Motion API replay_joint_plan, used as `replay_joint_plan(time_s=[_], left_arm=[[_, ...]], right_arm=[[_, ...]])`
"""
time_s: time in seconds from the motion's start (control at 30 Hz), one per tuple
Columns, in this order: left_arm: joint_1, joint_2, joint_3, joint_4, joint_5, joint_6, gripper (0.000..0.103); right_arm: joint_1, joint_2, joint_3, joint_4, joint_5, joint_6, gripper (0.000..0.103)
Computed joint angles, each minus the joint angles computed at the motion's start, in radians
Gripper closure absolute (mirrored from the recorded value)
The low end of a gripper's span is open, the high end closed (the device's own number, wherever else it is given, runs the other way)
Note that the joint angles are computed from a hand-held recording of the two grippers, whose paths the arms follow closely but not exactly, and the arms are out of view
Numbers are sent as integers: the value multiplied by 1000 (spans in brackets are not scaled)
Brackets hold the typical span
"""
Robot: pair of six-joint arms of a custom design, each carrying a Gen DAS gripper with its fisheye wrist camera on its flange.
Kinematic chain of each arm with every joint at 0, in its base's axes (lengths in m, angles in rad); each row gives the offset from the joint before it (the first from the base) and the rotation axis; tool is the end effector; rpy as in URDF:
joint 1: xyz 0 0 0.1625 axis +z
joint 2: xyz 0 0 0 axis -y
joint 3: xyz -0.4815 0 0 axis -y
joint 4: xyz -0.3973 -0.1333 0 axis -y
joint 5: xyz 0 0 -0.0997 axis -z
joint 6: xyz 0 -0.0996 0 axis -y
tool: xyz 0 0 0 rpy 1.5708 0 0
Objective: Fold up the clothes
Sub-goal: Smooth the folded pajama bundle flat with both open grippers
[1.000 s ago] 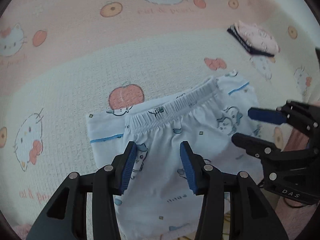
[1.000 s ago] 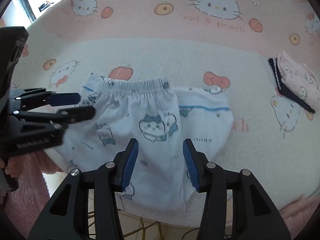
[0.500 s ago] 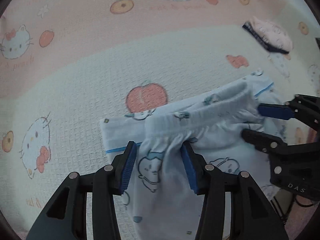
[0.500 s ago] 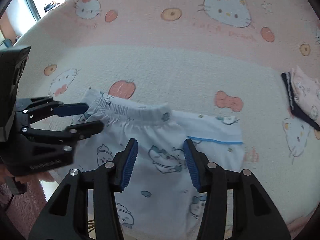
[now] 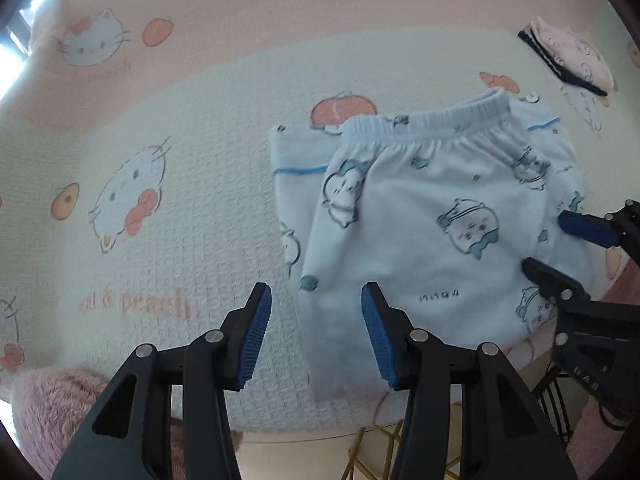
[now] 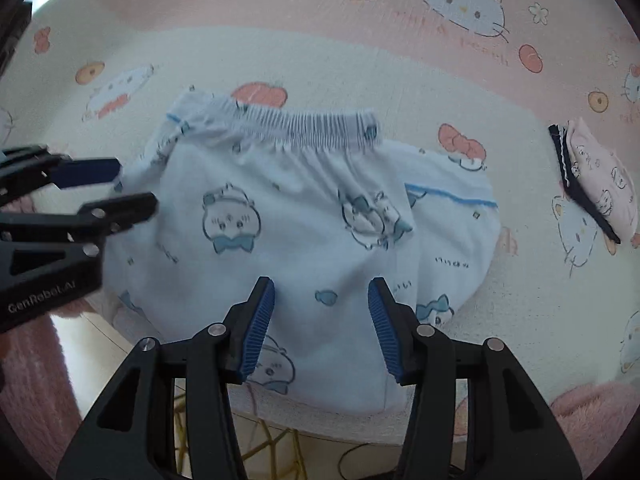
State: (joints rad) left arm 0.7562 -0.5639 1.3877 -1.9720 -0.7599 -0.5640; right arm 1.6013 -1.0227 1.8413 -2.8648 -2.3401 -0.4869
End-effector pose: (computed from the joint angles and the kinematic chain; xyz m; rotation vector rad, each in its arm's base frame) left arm -0.3971 -0.6570 0.0249 0.4871 2.2083 -0.2420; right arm 0.0836 -0.6415 0.2654 0.3662 -2.2555 0.3284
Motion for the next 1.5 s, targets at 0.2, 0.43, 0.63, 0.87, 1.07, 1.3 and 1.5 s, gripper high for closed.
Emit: replay_joint_plan(time_s=[0.2,0.43,0.63,0.87,1.07,1.3,1.5], left_arm=[[35,-84,54,-126,-116,-44,54],[48,-57,40,-5,-148,-78,46],[63,-135,103,-105,-155,-161,46],[136,-163,147,-237,-373,-188,47],[91,-179,167,-251,-220,-150,47],[23,-50,57,88,118,-86,47],[33,-97,119,-185,-41,-17,47]], right_arm=[[0,-54,40,-68,-19,34,53],[-46,-49,40,7,4,46,52],[-43,-45,50,-141,-81,-18,44],[-45,-31,29,-27,-55,22,43],[-44,-55,26,-71,-37,51,40],[-54,-31,3,14,-61,71,40],[-66,-74,15,2,-6,171,40]])
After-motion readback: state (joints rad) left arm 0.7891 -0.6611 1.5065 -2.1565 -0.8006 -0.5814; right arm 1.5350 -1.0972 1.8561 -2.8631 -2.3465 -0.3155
